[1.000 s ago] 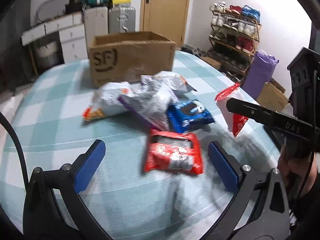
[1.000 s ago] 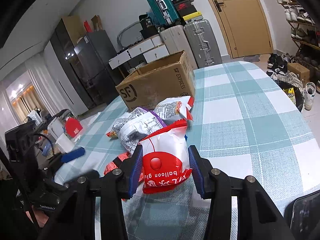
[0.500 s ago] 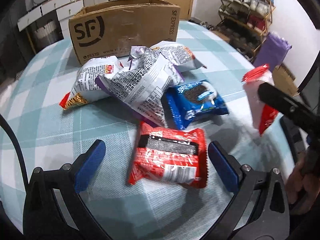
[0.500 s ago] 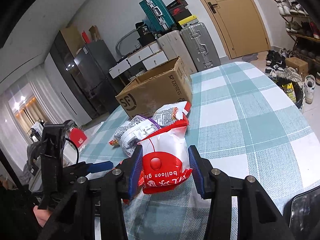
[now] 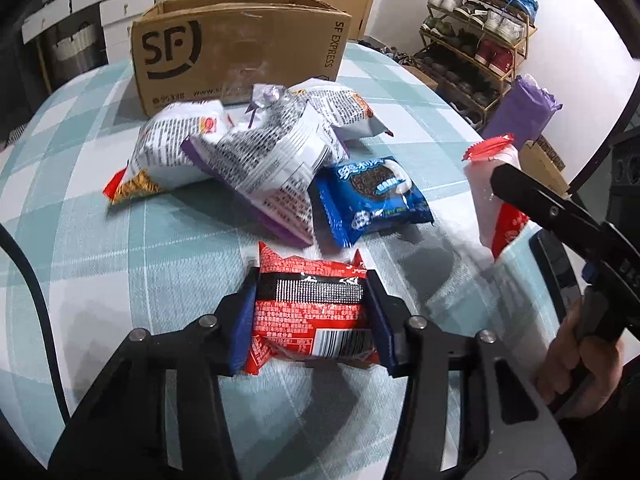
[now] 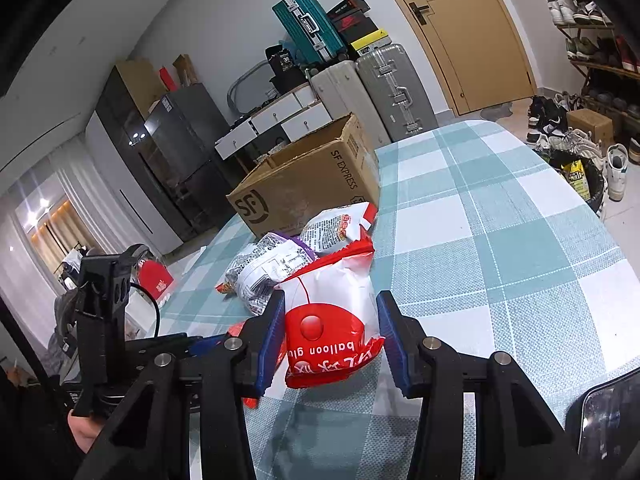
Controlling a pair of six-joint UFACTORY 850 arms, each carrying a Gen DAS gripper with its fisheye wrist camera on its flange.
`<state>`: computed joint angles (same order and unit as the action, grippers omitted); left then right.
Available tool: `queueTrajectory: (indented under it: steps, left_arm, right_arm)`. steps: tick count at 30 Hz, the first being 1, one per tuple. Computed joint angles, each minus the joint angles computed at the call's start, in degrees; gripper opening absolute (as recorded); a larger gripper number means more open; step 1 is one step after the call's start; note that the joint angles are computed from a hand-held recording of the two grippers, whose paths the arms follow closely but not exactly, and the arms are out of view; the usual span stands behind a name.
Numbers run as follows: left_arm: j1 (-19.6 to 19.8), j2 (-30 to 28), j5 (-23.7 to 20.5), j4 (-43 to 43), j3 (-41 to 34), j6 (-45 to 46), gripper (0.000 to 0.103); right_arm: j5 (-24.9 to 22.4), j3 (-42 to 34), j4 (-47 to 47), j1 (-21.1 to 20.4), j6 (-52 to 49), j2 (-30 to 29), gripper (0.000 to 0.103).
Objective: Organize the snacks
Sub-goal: 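Grasp the red-white balloon bag with the right tool while the left tool grasps the red wafer bar, then lift both held packages and carry them over the SF box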
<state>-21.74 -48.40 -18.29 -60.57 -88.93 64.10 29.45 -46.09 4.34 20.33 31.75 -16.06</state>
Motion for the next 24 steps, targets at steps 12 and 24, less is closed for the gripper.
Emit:
queueTrajectory:
  steps: [12,24]
  left_arm:
    - [1.78,5.68,2.16,-14.65,7.47,14.3,0.046]
    - [4.29,10.8,1.27,-32.45,12.99,30.15,0.046]
  right_arm:
    - [-0.14,-0.23,2.94,0.65,-4.2,0.0,0.046]
    - [-2.45,-1.59,1.2,1.46,-5.25,-0.48,0.046]
